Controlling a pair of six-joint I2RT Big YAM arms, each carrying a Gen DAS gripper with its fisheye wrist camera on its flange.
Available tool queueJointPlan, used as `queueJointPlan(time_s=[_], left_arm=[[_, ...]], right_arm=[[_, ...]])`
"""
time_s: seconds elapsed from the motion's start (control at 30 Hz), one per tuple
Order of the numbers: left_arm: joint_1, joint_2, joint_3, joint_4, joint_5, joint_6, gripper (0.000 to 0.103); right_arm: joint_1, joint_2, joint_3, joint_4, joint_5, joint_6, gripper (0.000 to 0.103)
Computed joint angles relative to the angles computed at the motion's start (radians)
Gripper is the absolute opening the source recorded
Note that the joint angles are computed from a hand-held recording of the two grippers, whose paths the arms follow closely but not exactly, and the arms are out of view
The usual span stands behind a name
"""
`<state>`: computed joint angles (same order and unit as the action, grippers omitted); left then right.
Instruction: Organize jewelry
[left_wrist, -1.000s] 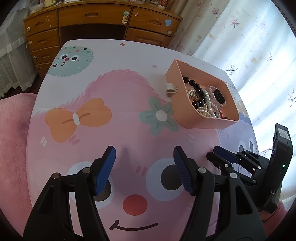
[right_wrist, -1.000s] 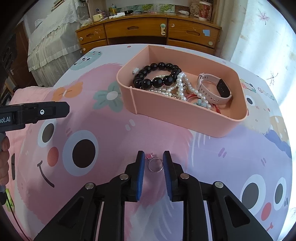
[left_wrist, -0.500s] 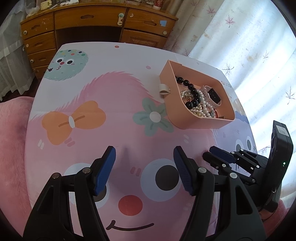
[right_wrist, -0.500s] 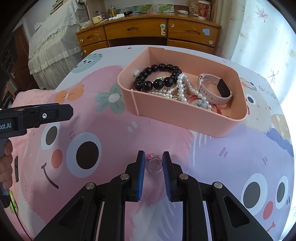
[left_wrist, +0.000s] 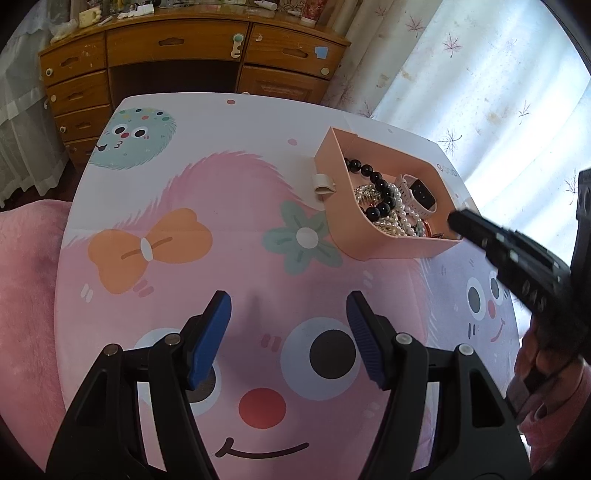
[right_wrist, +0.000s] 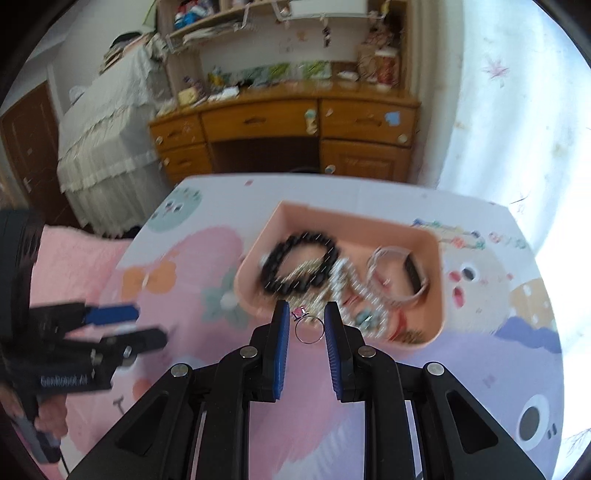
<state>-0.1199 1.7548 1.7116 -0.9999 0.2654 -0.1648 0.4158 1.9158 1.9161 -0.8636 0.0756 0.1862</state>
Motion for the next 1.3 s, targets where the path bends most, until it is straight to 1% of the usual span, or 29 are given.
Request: queueJointPlan(time_s=[0.03,0.07,0.13,0.17,0.2,0.23,0.33,0.47,0.5,0.6,0.7,0.77,0.83,0.9,0.93,0.97,1.03,1.1,1.13,1.2,1.27,1.3], left_arm=[[0.002,-0.001,-0.002,0.002,0.002,0.0,0.062],[0.004,-0.004,-0.006,0.005,0.003,-0.001,0.062],[0.009,-0.013,-0.018,0.017,0.008,-0.002,0.062],[0.01,-0.018,-0.025,0.026,0.009,-0.003,0.062],[0.012,-0.023,-0.033,0.036,0.008,-0.004,0.062],[0.013,-0.028,-0.042,0.043,0.005,-0.004,0.062],[0.011,-0.04,-0.064,0.057,-0.027,-0.014,0.062],[0.003,-0.062,-0.1,0.063,-0.085,-0.04,0.062],[-0.001,-0.071,-0.114,0.063,-0.1,-0.054,0.062],[-0.014,-0.115,-0.175,0.072,-0.135,-0.105,0.062],[-0.042,-0.163,-0.237,0.046,-0.165,-0.158,0.062],[-0.074,-0.198,-0.275,0.002,-0.197,-0.167,0.062],[-0.125,-0.24,-0.309,-0.074,-0.231,-0.114,0.062],[-0.187,-0.302,-0.353,-0.115,-0.296,-0.074,0.062],[-0.22,-0.335,-0.371,-0.134,-0.332,-0.075,0.062],[-0.255,-0.363,-0.378,-0.161,-0.365,-0.09,0.062],[-0.314,-0.407,-0.378,-0.215,-0.401,-0.152,0.062],[-0.374,-0.438,-0.357,-0.26,-0.432,-0.233,0.062],[-0.399,-0.444,-0.338,-0.281,-0.45,-0.268,0.062],[-0.443,-0.441,-0.292,-0.327,-0.49,-0.32,0.062],[-0.491,-0.422,-0.23,-0.375,-0.556,-0.345,0.064],[-0.511,-0.405,-0.191,-0.412,-0.59,-0.361,0.066]], right_arm=[[-0.002,0.007,0.011,-0.003,0.036,0.009,0.019],[-0.006,0.016,0.029,-0.019,0.056,0.014,0.021],[-0.013,0.028,0.049,-0.048,0.068,0.025,0.043],[-0.016,0.026,0.046,-0.051,0.086,0.034,0.063],[-0.016,0.018,0.032,-0.037,0.116,0.049,0.074],[-0.018,0.008,0.013,-0.018,0.129,0.065,0.075],[-0.026,-0.016,-0.03,0.012,0.121,0.099,0.075],[-0.023,-0.048,-0.087,0.002,0.155,0.126,0.084],[-0.022,-0.059,-0.107,-0.006,0.154,0.132,0.084],[-0.021,-0.121,-0.207,-0.026,0.098,0.147,0.084],[-0.019,-0.195,-0.322,-0.054,0.037,0.179,0.084],[-0.018,-0.253,-0.405,-0.068,-0.009,0.218,0.084],[-0.014,-0.312,-0.475,-0.112,-0.062,0.235,0.084],[-0.003,-0.369,-0.532,-0.153,-0.08,0.218,0.084],[0.008,-0.404,-0.558,-0.196,-0.076,0.203,0.084],[0.018,-0.43,-0.576,-0.23,-0.071,0.191,0.084],[0.035,-0.489,-0.604,-0.307,-0.077,0.182,0.085],[0.045,-0.56,-0.636,-0.37,-0.099,0.203,0.093],[0.047,-0.6,-0.648,-0.399,-0.107,0.216,0.095],[0.048,-0.657,-0.662,-0.431,-0.114,0.229,0.099],[0.042,-0.704,-0.659,-0.464,-0.109,0.241,0.1],[0.04,-0.725,-0.654,-0.475,-0.098,0.252,0.101]])
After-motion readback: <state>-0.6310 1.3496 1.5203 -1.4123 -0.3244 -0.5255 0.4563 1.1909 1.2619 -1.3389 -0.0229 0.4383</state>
